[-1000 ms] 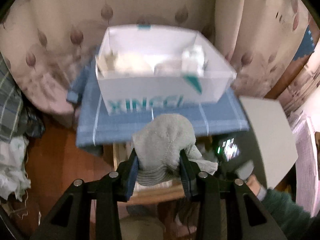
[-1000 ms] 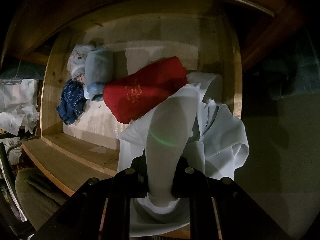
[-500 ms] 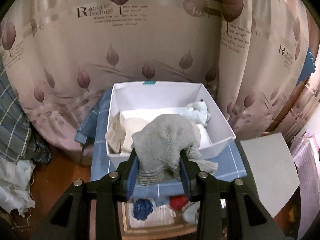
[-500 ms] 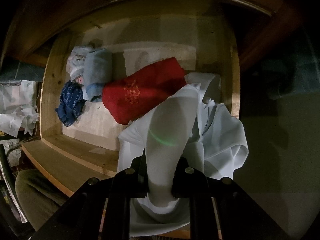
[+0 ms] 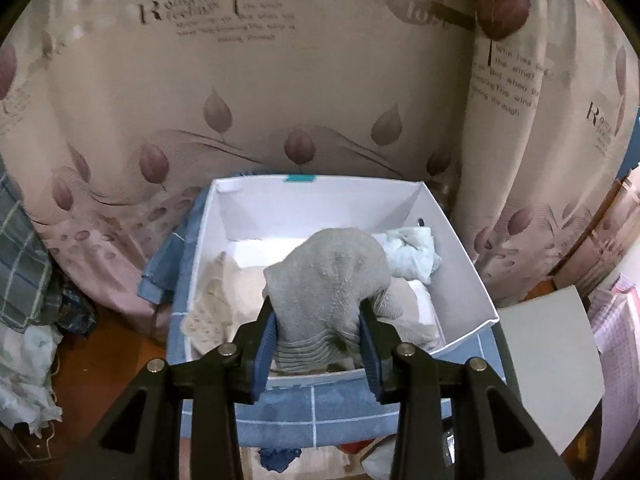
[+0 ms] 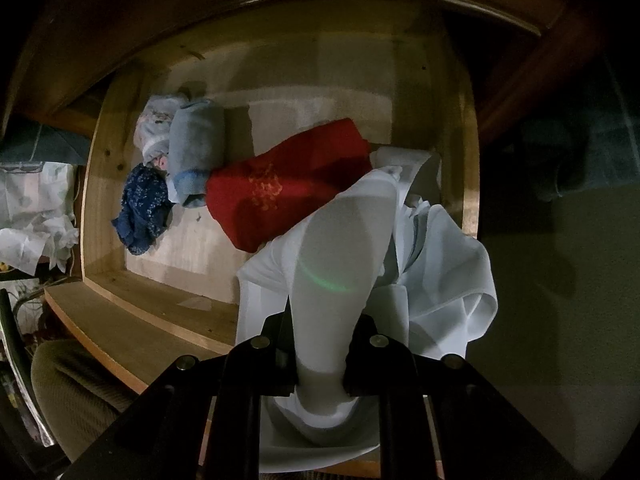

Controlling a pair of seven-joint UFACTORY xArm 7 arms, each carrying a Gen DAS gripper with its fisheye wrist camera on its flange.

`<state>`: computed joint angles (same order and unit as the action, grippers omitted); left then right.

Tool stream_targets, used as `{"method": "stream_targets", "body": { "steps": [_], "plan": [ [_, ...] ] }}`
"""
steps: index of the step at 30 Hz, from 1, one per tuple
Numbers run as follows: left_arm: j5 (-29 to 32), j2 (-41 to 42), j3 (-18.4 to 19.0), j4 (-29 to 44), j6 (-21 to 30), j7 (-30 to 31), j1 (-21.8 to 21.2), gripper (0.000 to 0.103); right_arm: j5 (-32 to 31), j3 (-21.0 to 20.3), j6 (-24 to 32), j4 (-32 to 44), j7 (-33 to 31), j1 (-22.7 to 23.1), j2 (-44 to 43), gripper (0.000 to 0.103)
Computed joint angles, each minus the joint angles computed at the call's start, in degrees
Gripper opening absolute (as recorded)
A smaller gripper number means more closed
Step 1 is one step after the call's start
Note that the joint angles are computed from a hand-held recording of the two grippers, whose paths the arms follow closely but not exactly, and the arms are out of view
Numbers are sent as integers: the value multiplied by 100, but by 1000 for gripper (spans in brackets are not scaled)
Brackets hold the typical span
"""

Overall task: Take underwear out of drawer
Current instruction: 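Lower the grey knit underwear into the box and open the left tool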

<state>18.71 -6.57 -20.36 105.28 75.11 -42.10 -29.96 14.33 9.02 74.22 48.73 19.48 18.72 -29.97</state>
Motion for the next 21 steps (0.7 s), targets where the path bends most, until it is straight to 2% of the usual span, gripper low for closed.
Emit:
{"method": "stream_targets", "body": {
  "steps": [5,8,12,21],
  "plan": [
    [-337,42,107,-350,-376,-13,43,38,0,-6,-6,1,-2,0,-4,15],
    [-151,280,76,-189,-160,-68,-16,38,-12,-7,14,11,-10,-1,3,15],
    [-148,433,169,-161,-128,-61,-128,38,-28,11,28,32,14,-3,11,15],
    [-292,225,312,-691,-332,148,-95,39,-11,5,40,35,2,11,27,15]
  ]
}}
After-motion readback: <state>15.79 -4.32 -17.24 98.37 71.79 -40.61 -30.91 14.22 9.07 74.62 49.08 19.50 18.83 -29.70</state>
